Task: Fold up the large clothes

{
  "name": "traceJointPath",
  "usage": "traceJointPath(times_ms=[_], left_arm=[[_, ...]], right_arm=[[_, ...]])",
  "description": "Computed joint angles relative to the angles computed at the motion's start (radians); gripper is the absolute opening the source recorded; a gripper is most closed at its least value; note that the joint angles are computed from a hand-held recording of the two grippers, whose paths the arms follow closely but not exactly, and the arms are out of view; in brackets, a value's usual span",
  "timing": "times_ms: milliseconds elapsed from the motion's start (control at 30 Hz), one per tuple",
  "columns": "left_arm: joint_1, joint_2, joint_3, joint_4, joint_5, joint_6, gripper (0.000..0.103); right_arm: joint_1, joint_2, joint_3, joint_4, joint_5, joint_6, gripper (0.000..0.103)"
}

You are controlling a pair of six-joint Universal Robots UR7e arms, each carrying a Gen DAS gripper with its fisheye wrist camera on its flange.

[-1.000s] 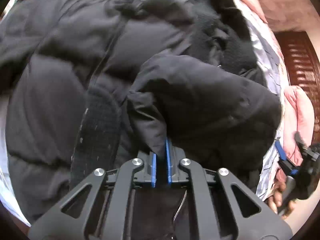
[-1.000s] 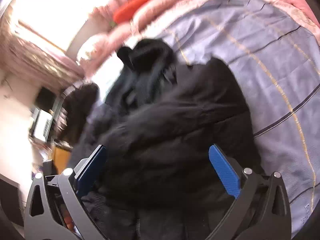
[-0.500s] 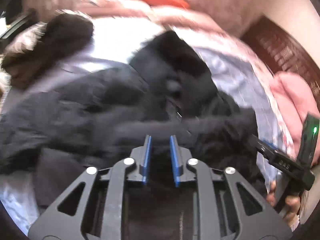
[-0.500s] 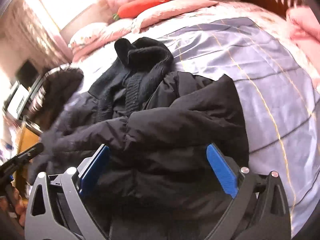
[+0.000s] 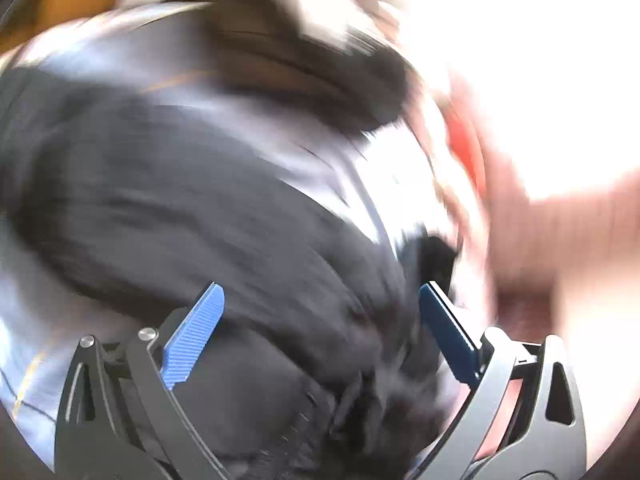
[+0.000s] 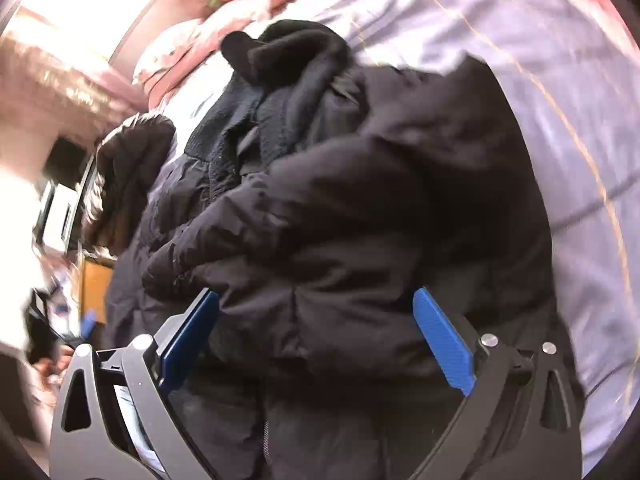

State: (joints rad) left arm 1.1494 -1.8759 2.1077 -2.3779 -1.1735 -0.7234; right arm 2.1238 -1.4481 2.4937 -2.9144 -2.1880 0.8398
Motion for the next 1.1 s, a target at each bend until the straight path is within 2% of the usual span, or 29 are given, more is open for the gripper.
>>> traceJointPath(times_ms=[67,133,200,267,333,367,400,433,467,533,567,633,667,700,733,767,833,900,933,1000,1100], left_arm=[[0.157,-0.049,0.006,-0.022,-0.039,-0.125,0.099],[0.292,-0.088,0.039,-0.089,-0.142,-0.228,0.099],[0.336,-0.078,0.034,-0.077,-0.179,-0.251,0.099],[0.342,-0.063,0.03,-0.056,-0.159,-0.255,0.099],[0.352,-0.03,0.04,-0.106,-0.149,-0.224,0.096],[0.363,0.002,0.028,-0.149,-0.161,-0.209,0.07],[0.386,0.015,0.032,-0.201,-0.207,-0.183,0.03],[0.395,0.033,0.041,-0.266,-0.248,-0.164,0.021],[0.388,0.035,0.043,-0.289,-0.248,-0.148,0.013],[0.321,0.028,0.04,-0.312,-0.181,-0.089,0.009],[0.263,0.022,0.026,-0.29,-0.122,-0.029,0.009],[0.12,0.009,0.006,-0.246,-0.009,0.077,0.009],[0.027,0.004,-0.001,-0.221,0.046,0.132,0.009],[-0.067,0.002,0.0,-0.205,0.081,0.192,0.009],[-0.118,0.001,0.005,-0.195,0.1,0.221,0.009],[-0.211,0.007,0.017,-0.173,0.135,0.271,0.009],[-0.354,0.034,0.042,-0.137,0.189,0.335,0.009],[-0.509,0.082,0.089,-0.075,0.22,0.401,0.009],[-0.553,0.104,0.102,-0.043,0.234,0.413,0.009],[-0.682,0.198,0.143,0.107,0.308,0.446,0.011],[-0.793,0.331,0.206,0.324,0.37,0.462,0.012]], right_arm=[[-0.002,-0.003,0.013,-0.004,0.012,0.044,0.099],[0.005,0.0,0.007,0.004,0.015,0.06,0.099],[0.022,0.014,-0.009,0.008,0.011,0.066,0.099],[0.031,0.026,-0.013,-0.005,0.008,0.067,0.099],[0.038,0.042,-0.02,-0.004,0.006,0.059,0.099],[0.041,0.048,-0.021,0.001,-0.001,0.057,0.099],[0.042,0.054,-0.023,0.008,-0.005,0.055,0.099],[0.039,0.051,-0.018,0.005,-0.001,0.053,0.099],[0.034,0.047,-0.011,-0.006,0.006,0.053,0.099],[0.02,0.03,0.008,-0.042,0.029,0.051,0.099],[0.009,0.019,0.019,-0.066,0.043,0.055,0.099],[-0.012,0.0,0.043,-0.114,0.069,0.065,0.099],[-0.016,-0.007,0.048,-0.122,0.073,0.071,0.099],[-0.017,-0.011,0.049,-0.122,0.074,0.077,0.099],[-0.013,-0.014,0.046,-0.114,0.067,0.082,0.099],[-0.006,-0.015,0.041,-0.104,0.056,0.084,0.099],[0.011,-0.015,0.03,-0.084,0.035,0.086,0.099],[0.023,-0.021,0.023,-0.072,0.025,0.087,0.099],[0.025,-0.027,0.023,-0.069,0.023,0.091,0.099],[0.02,-0.047,0.031,-0.072,0.026,0.094,0.099],[0.012,-0.08,0.042,-0.063,0.023,0.103,0.099]])
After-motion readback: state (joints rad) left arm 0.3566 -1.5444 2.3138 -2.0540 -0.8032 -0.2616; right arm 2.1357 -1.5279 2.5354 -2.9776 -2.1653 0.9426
